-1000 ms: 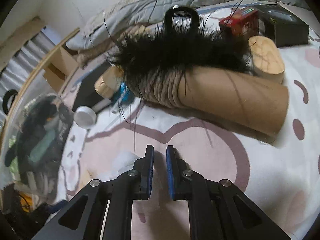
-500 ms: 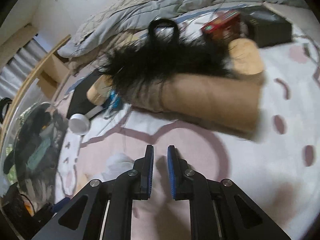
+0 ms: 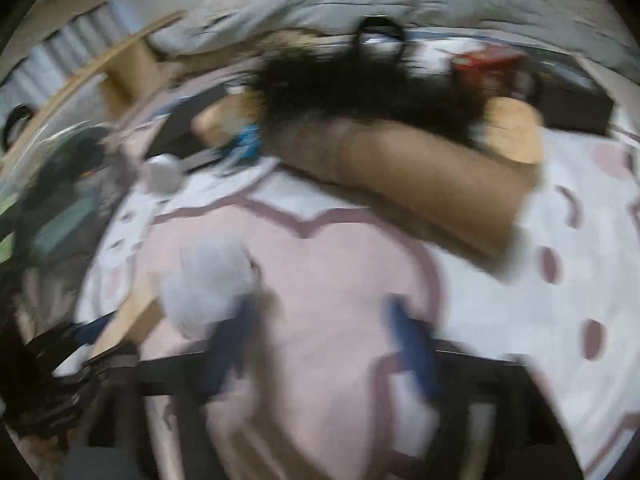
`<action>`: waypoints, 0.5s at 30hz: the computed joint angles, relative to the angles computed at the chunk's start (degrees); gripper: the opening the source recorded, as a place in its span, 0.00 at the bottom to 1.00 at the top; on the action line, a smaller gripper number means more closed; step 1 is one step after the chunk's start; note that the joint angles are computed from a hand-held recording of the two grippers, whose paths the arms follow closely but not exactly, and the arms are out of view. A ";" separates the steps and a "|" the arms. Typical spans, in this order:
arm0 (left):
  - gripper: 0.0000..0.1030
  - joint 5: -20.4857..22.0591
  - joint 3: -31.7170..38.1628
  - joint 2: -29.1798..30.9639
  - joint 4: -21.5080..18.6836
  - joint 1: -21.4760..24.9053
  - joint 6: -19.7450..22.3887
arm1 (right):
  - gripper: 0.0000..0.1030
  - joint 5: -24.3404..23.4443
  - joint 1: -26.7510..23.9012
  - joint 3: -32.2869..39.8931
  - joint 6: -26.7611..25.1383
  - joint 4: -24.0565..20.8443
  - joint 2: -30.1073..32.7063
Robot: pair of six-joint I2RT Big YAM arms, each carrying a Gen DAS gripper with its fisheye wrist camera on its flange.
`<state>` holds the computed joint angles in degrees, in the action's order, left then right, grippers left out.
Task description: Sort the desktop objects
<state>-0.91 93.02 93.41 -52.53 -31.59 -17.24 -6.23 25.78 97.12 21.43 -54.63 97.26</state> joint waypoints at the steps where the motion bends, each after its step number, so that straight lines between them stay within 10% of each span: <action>1: 0.43 -0.22 -0.03 -0.06 0.05 -0.02 0.00 | 1.00 2.07 0.82 0.81 -1.83 -1.28 0.58; 5: 0.40 -1.45 0.00 -0.36 -0.75 0.31 -0.81 | 1.00 11.78 4.30 2.50 -7.82 -4.43 2.20; 15: 0.38 -6.06 -1.76 -3.17 -2.09 2.14 -4.07 | 1.00 12.33 4.49 1.20 -7.60 -2.93 1.86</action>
<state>-6.96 91.26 90.24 -54.62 -29.45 -21.30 6.10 30.26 98.32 13.83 -57.56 99.12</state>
